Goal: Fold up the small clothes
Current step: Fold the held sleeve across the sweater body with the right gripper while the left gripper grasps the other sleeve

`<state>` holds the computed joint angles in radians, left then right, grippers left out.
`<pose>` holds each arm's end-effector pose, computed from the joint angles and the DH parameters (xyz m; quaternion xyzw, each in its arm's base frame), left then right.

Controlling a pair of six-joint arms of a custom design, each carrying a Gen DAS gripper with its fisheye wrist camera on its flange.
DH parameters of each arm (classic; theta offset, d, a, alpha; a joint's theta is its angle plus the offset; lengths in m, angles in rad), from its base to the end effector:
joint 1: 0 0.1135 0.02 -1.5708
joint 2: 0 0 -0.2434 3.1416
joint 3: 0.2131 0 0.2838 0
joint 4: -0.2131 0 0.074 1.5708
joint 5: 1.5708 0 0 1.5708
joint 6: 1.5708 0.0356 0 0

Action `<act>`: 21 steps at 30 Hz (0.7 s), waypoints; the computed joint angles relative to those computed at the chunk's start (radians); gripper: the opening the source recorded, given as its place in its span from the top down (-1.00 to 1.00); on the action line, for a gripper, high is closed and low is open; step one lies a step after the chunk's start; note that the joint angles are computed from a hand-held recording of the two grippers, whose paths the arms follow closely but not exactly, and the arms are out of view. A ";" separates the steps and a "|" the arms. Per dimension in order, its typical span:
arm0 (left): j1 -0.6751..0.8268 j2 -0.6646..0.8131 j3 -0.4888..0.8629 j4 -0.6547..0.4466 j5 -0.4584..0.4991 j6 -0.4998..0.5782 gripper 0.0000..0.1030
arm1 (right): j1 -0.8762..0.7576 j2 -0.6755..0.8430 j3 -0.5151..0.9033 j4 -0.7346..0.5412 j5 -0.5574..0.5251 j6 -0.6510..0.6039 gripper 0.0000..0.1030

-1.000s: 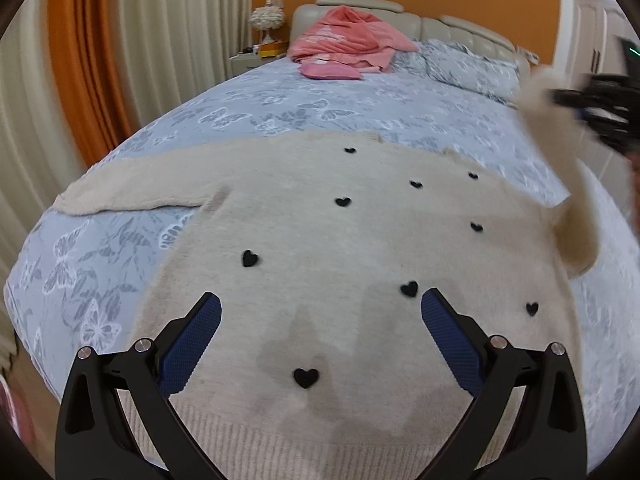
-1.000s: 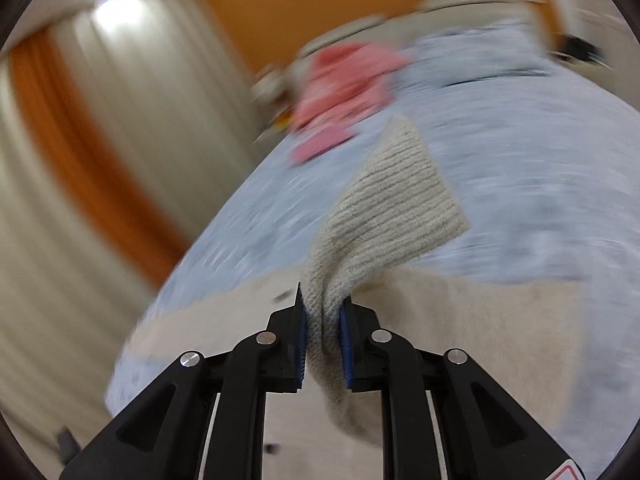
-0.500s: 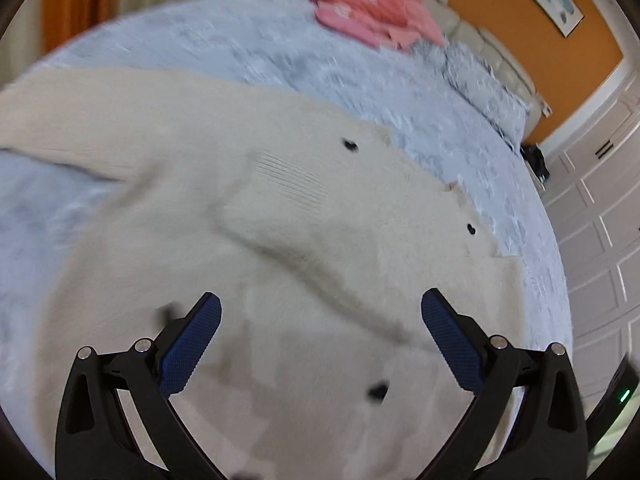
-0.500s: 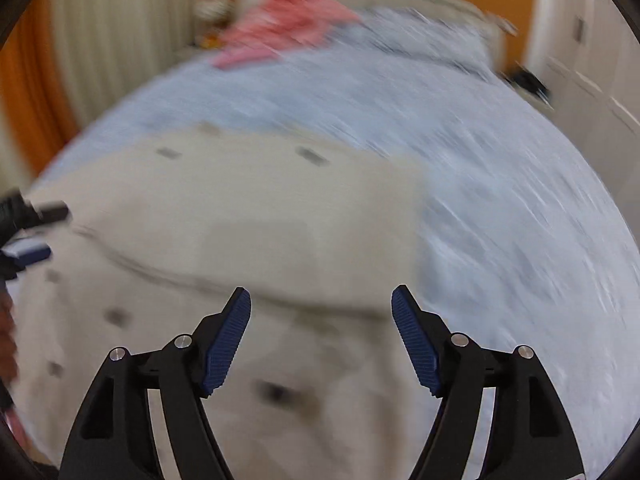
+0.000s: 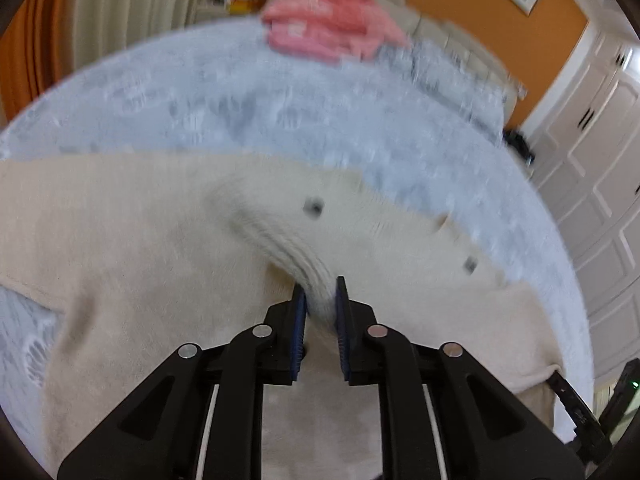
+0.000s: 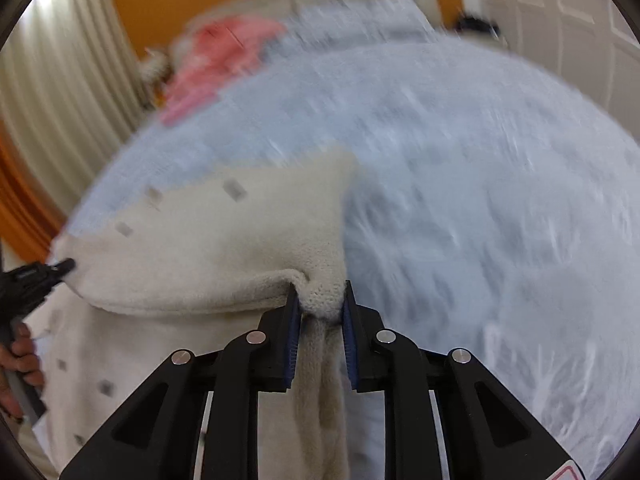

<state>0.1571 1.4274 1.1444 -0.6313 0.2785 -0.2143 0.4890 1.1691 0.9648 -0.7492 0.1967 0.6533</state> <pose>0.3318 0.0426 0.2488 -0.1291 0.9296 -0.1405 0.3154 0.2431 0.1215 0.2512 0.1075 0.9425 0.0847 0.3049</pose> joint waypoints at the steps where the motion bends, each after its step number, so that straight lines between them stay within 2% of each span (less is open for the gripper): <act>1: -0.006 0.030 -0.001 -0.009 -0.007 0.005 0.72 | -0.014 0.018 -0.026 0.004 -0.033 0.015 0.67; 2: -0.016 0.054 -0.011 -0.013 -0.027 0.007 0.72 | -0.028 -0.014 -0.076 0.038 -0.055 0.039 0.67; 4: -0.024 0.006 -0.099 0.059 -0.040 -0.009 0.66 | -0.036 -0.021 -0.056 0.024 -0.046 0.030 0.66; 7: 0.018 -0.042 -0.136 0.054 0.016 -0.026 0.44 | -0.002 -0.065 -0.023 -0.058 0.020 0.048 0.66; 9: 0.098 -0.107 -0.170 0.049 0.100 -0.052 0.27 | 0.008 -0.156 -0.035 -0.121 0.038 0.082 0.63; 11: 0.241 -0.184 -0.191 0.031 0.194 -0.041 -0.22 | 0.046 -0.229 -0.042 -0.176 0.059 0.113 0.55; 13: 0.389 -0.209 -0.189 0.023 0.245 -0.030 -0.48 | 0.129 -0.281 -0.031 -0.256 0.085 0.158 0.54; 14: 0.511 -0.192 -0.163 0.008 0.273 -0.019 -0.60 | 0.179 -0.318 -0.045 -0.295 0.095 0.188 0.54; 17: 0.780 -0.013 -0.010 -0.012 0.269 -0.052 -0.67 | 0.319 -0.344 -0.044 -0.361 0.115 0.288 0.39; 19: 0.872 0.124 0.113 -0.031 0.235 -0.097 -0.68 | 0.408 -0.317 -0.025 -0.378 0.135 0.357 0.33; 21: 0.949 0.321 0.307 -0.071 0.175 -0.181 -0.68 | 0.486 -0.267 0.000 -0.382 0.144 0.398 0.30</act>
